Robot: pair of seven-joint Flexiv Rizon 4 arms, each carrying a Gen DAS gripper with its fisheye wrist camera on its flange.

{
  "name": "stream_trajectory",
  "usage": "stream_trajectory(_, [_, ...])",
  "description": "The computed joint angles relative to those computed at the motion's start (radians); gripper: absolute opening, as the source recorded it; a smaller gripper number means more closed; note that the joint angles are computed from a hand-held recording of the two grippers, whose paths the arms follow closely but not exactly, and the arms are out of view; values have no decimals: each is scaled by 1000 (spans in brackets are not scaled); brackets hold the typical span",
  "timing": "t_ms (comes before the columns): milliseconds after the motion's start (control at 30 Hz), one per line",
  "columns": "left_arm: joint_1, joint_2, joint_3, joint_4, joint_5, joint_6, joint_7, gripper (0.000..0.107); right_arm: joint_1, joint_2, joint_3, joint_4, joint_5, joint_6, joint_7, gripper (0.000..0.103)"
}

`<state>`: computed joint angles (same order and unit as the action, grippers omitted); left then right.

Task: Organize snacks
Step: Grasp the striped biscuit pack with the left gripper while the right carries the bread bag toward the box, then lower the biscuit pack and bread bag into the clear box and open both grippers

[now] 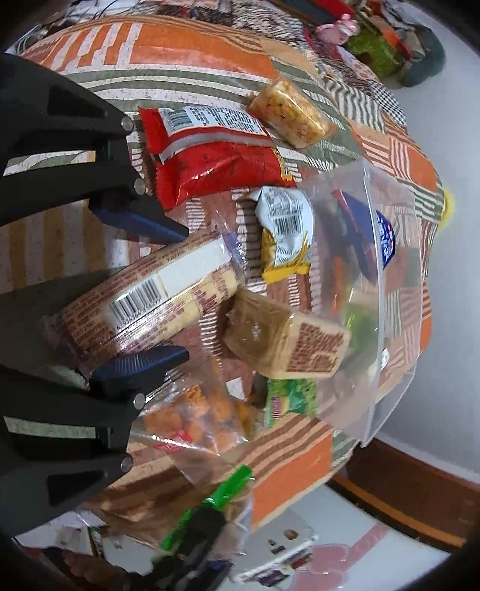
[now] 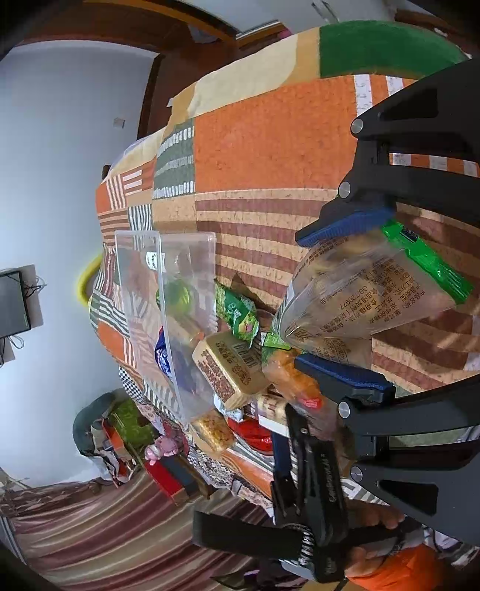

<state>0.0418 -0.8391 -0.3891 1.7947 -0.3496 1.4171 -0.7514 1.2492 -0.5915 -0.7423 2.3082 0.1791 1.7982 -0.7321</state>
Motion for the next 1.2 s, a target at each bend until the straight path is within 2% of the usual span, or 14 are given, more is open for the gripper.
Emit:
stream_trajectory(133, [-26,-30,25,-35,-1,-20,-17,64,4,2,-4,11,16,13,6,57])
stream_trajectory(233, [-11,-36,2,-20,3,24,-12,59,10,9,-8,20,27,21,2,56])
stream_trajectory(300, [16,-33,-25,-4,9,35,0,49,18,8,-18,22,31,18,-2,56])
stream_trajectory(367, [49,-26,-55,6,6,18,12,45,22,6,-24,20,32,17,-4,56])
stream_trajectory(500, [106,-12,-105,33,-5,37,41,45,39,-2,-53,11,33,16,-8,56])
stream_trajectory(667, [200,9,-207,69,-7,78,76,45,44,-12,-86,-17,28,13,-19,56])
stream_trajectory(833, [264,3,-290,45,-1,93,95,45,46,-29,-134,-62,7,-1,-40,56])
stream_trajectory(1000, [253,-12,-309,-23,3,89,94,45,34,-59,-173,-123,-15,-15,-53,56])
stream_trajectory(1200, [219,-44,-313,-127,-22,56,108,45,-37,-95,-153,-217,-52,-33,-58,56])
